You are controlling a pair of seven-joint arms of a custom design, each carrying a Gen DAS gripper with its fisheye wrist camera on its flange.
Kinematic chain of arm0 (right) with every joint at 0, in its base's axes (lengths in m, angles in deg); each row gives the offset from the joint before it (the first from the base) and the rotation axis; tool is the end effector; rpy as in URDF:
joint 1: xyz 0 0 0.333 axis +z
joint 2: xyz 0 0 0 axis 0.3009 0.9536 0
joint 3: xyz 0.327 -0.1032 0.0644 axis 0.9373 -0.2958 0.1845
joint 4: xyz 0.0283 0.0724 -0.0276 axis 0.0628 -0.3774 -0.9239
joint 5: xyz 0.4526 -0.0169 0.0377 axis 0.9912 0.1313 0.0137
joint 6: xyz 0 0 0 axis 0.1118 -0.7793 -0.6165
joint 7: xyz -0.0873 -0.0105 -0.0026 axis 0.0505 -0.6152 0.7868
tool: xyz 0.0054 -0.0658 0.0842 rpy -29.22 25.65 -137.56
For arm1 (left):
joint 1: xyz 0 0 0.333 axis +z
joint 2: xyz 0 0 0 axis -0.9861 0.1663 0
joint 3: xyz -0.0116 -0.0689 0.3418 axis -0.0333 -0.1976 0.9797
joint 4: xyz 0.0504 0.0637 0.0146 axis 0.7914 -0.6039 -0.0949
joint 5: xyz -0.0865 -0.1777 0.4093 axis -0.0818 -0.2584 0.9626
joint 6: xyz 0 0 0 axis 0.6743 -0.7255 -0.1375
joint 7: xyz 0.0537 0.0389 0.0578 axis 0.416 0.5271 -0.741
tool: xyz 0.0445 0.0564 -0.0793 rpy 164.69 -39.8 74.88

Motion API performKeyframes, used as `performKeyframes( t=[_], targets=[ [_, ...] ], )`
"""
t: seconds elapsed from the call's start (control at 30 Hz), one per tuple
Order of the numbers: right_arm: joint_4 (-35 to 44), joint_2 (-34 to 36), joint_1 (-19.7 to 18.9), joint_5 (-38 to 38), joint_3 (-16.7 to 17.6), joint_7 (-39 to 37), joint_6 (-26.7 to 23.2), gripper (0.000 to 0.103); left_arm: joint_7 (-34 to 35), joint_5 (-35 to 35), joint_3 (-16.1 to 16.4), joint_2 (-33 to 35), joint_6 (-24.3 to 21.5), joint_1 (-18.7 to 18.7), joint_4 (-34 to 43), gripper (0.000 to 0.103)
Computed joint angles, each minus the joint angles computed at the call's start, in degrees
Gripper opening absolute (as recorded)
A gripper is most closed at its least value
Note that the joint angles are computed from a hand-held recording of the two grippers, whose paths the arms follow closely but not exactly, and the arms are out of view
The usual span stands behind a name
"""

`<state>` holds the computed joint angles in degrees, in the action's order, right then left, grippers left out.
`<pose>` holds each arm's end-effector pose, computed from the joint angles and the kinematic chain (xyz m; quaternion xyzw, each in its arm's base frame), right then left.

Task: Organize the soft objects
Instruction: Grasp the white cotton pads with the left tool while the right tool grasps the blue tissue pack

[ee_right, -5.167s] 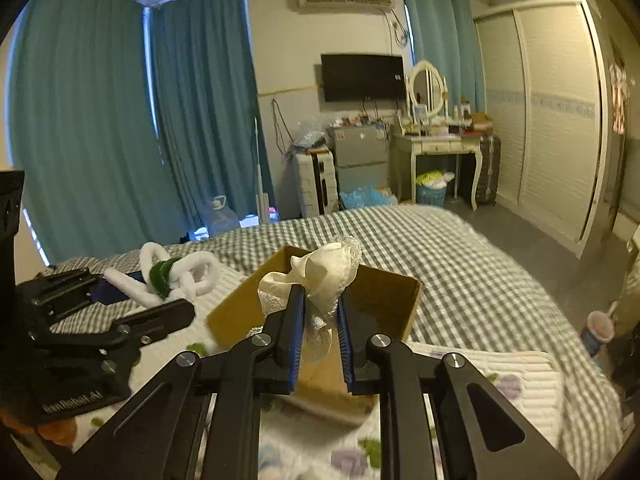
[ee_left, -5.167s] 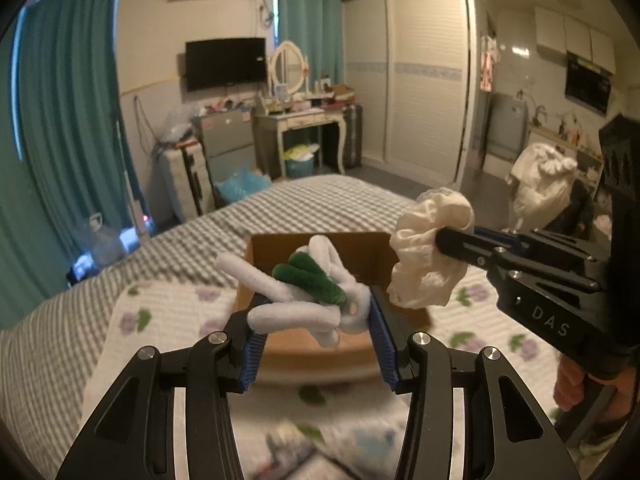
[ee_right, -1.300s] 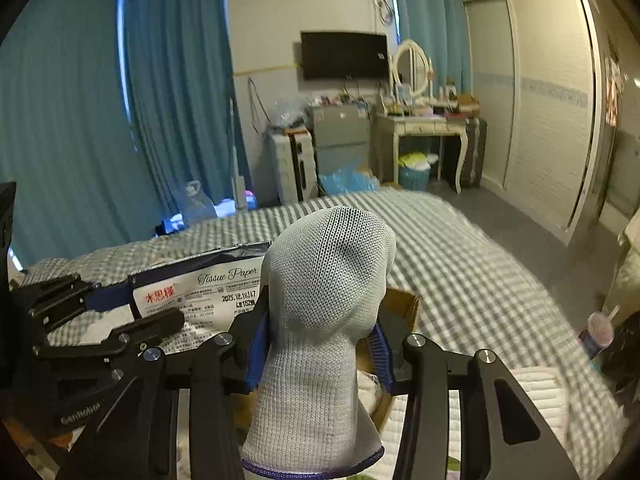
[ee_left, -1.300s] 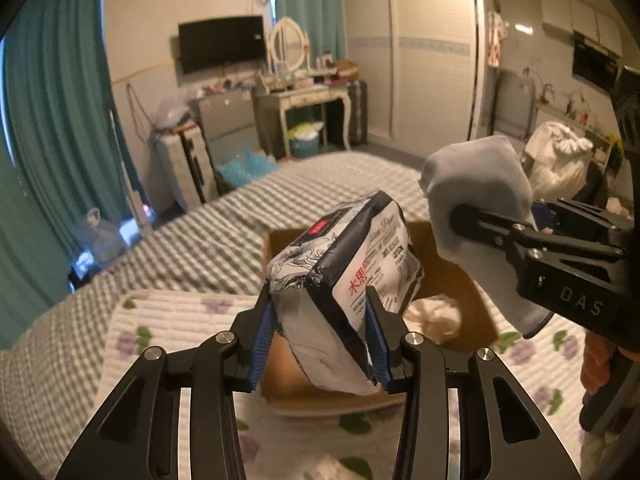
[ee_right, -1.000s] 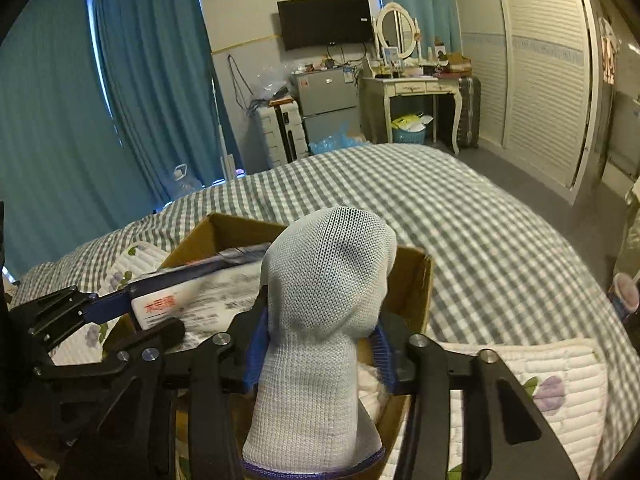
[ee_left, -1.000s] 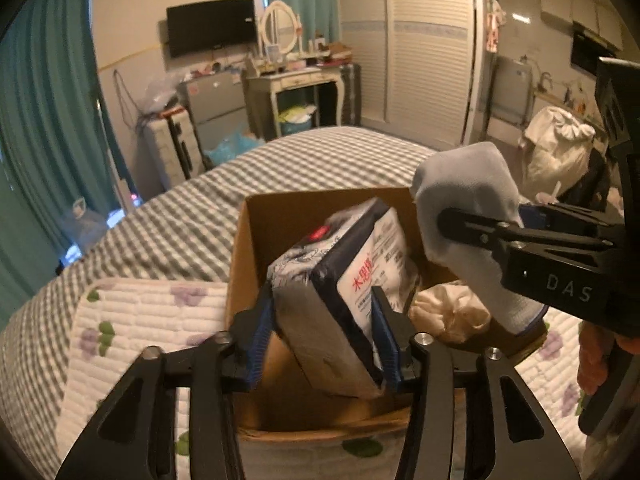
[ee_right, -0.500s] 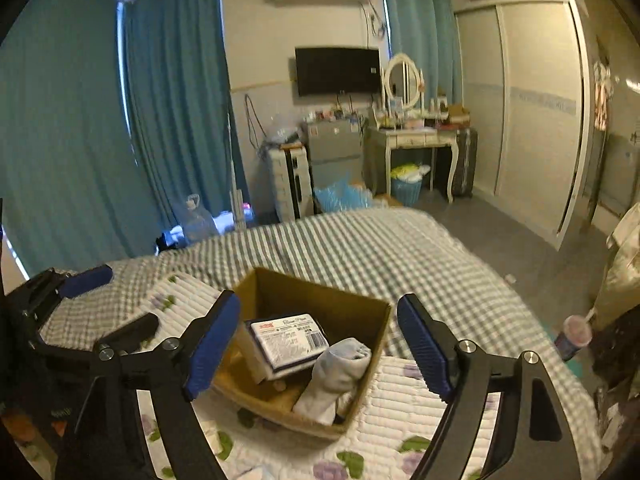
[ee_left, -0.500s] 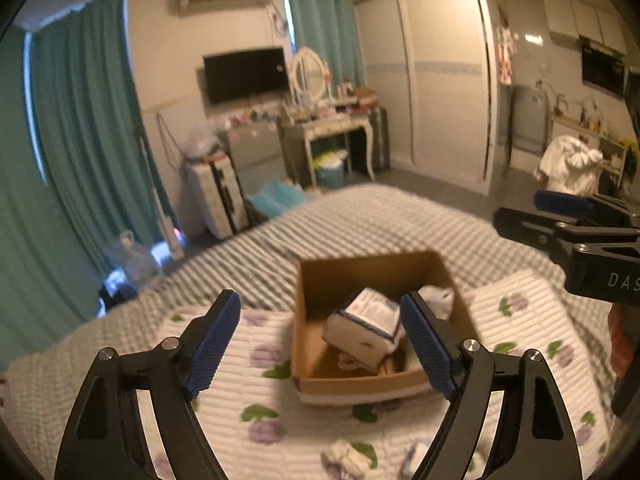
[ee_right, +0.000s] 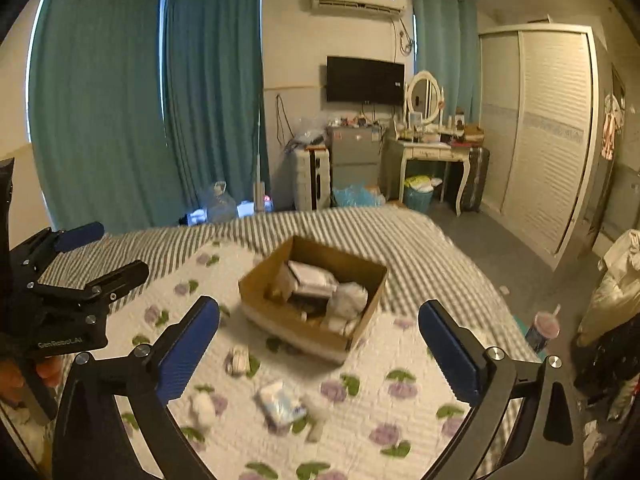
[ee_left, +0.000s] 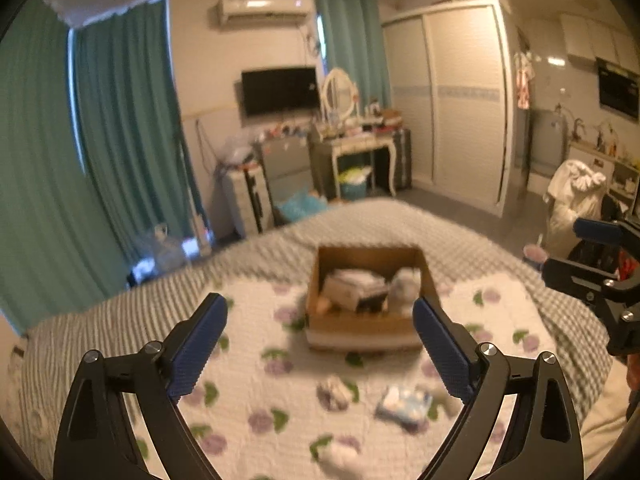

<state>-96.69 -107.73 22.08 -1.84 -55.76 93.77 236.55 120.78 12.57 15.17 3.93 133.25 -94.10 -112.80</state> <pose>0.4641 0.2003 0.7137 -0.5791 0.6457 -0.3688 0.3344 0.5549 -0.2938 0.7102 -0.4256 0.7520 -0.4084 0.2943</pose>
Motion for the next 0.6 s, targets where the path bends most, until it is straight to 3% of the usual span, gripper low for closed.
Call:
performKeyframes(
  t=[0.23,0.37,0.47,0.6],
  targets=[
    [-7.1,1.7,2.2,2.8,-1.0,-0.7,1.9,0.101,-7.3,1.6,-0.6,0.6,-2.8,0.9,-6.5,0.095],
    [-8.5,5.9,3.7,4.6,-2.0,-1.5,2.2,0.1,-13.2,6.9,-1.3,2.2,-4.4,1.4,-9.5,0.095],
    [-8.1,9.9,6.0,7.9,-4.0,-4.3,2.7,0.091,-14.5,10.3,-1.2,3.9,-5.9,1.2,-10.3,0.095],
    [-7.6,14.7,8.3,11.8,-5.8,-8.0,4.2,0.084,-12.5,7.0,-0.3,5.6,-9.6,0.6,-9.9,0.093]
  ],
)
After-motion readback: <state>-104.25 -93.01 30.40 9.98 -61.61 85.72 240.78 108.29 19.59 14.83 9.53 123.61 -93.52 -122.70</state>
